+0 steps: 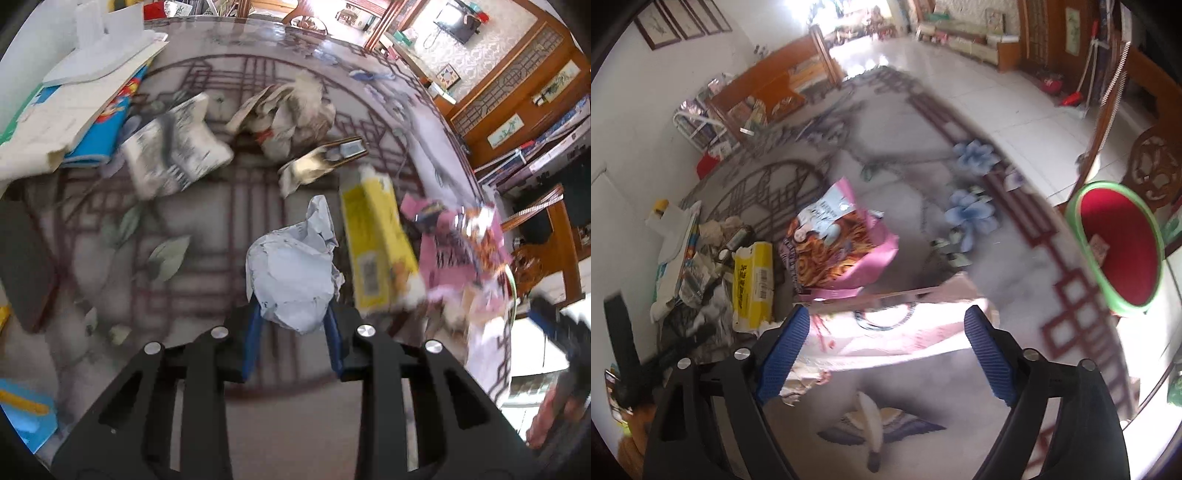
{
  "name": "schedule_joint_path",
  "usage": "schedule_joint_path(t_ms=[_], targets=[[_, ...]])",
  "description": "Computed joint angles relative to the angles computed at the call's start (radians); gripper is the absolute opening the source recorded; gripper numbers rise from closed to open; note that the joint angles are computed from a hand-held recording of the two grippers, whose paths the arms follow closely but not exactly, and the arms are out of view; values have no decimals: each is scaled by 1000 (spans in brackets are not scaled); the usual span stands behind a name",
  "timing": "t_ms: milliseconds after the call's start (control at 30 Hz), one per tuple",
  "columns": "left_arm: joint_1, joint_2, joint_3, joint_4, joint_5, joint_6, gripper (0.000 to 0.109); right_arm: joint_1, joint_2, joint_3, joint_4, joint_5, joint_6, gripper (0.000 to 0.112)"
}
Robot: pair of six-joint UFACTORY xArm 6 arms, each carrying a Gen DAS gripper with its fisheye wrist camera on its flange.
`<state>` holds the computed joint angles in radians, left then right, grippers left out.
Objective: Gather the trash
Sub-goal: 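Grasp the white crumpled plastic with the left tool while the right tool grasps the pink bread bag, then lift and carry the plastic and pink bag with both tools over the red bin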
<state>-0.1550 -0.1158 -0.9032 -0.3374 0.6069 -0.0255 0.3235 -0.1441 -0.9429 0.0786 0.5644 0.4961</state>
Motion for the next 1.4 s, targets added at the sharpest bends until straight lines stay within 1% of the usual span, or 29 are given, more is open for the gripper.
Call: schedule_joint_path(t_ms=[33,133,300,400,500,567,767,800,833,867,900,967,1033,1067,1100,1133,1333,1367,1400], targets=[[3,-29,26,5,8,7,29,1,23,-21,4,-5,-6,84],[5,-69,67,26,15,10,30,12,89,-102,-69,22,14,88],[10,-74,76,14,22,23,30,35,229,-262,-141,89,-69,92],[9,-70,69,1,19,36,30,35,295,-328,-98,142,-103,92],[7,-66,63,-9,19,48,30,41,348,-372,-127,182,-84,96],[5,-64,59,-10,23,50,31,43,381,-401,-93,206,-117,95],[-2,-44,41,-13,35,57,33,59,425,-450,-109,230,-151,95],[-3,-40,37,-12,36,57,33,61,419,-441,-114,216,-151,95],[-5,-37,34,-9,36,55,33,63,413,-433,-126,205,-143,93],[-6,-36,32,-9,37,55,33,64,409,-425,-116,191,-149,83],[-5,-36,31,-10,37,57,35,62,402,-413,-98,177,-158,77],[-6,-36,29,-11,37,57,39,57,383,-385,-56,147,-175,73],[-7,-36,28,-11,34,57,42,55,360,-359,-43,116,-176,71],[-8,-36,28,-14,31,60,47,54,340,-337,-35,92,-179,71],[-8,-35,27,-17,29,64,55,54,320,-316,-30,69,-183,71],[-8,-32,25,-18,29,65,57,54,307,-304,-28,56,-183,71],[-16,-8,17,5,38,53,57,49,183,-198,12,-37,-183,71],[-16,-4,15,12,41,48,57,51,158,-175,0,-61,-170,71],[-16,-1,15,17,43,41,55,54,136,-152,-29,-85,-143,71]])
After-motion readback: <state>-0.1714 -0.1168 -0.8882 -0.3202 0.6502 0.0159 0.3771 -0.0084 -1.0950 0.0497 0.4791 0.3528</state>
